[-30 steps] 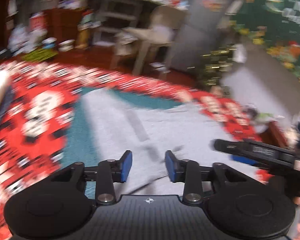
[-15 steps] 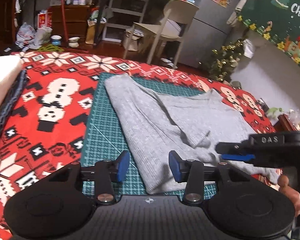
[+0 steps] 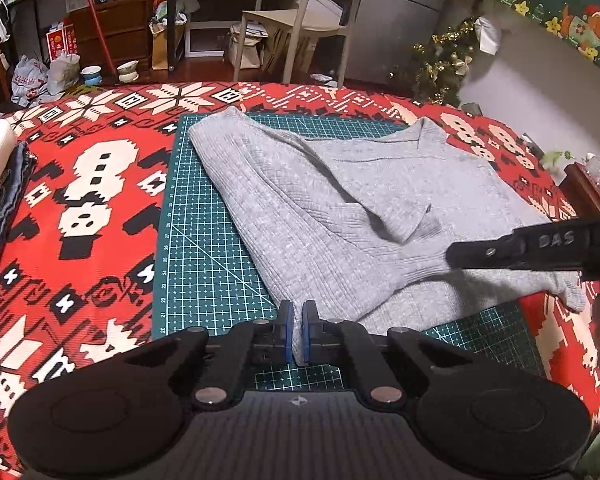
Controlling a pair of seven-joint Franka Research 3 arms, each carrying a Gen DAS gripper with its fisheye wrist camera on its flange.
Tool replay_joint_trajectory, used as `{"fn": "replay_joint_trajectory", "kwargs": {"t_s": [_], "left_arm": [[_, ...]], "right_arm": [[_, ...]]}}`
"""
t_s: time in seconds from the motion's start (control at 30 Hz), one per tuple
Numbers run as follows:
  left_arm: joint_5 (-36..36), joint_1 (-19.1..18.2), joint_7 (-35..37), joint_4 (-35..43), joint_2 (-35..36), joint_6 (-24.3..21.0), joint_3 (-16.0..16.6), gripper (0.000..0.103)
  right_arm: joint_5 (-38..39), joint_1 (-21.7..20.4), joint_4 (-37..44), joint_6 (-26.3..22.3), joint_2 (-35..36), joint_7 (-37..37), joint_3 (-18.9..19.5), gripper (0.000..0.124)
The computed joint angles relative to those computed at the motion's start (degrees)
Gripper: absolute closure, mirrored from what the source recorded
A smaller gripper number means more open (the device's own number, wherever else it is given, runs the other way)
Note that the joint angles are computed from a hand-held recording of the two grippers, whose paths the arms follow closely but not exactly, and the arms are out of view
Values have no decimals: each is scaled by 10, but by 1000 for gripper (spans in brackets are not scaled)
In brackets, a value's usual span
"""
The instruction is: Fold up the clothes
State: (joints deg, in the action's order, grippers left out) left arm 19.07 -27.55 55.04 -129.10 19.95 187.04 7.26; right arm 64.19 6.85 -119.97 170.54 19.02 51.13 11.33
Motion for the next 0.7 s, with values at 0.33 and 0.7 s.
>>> {"fn": "replay_joint_trajectory", "kwargs": {"t_s": [0.33, 0.7], "left_arm": [[43, -78, -52, 4, -2, -21, 86, 77], [-32, -92, -127, 3, 10, 50, 122, 71]], "right_arm": [[-55, -4, -14, -4, -5, 24, -5, 103], [113, -36, -5, 134, -1, -226, 74, 68]]}}
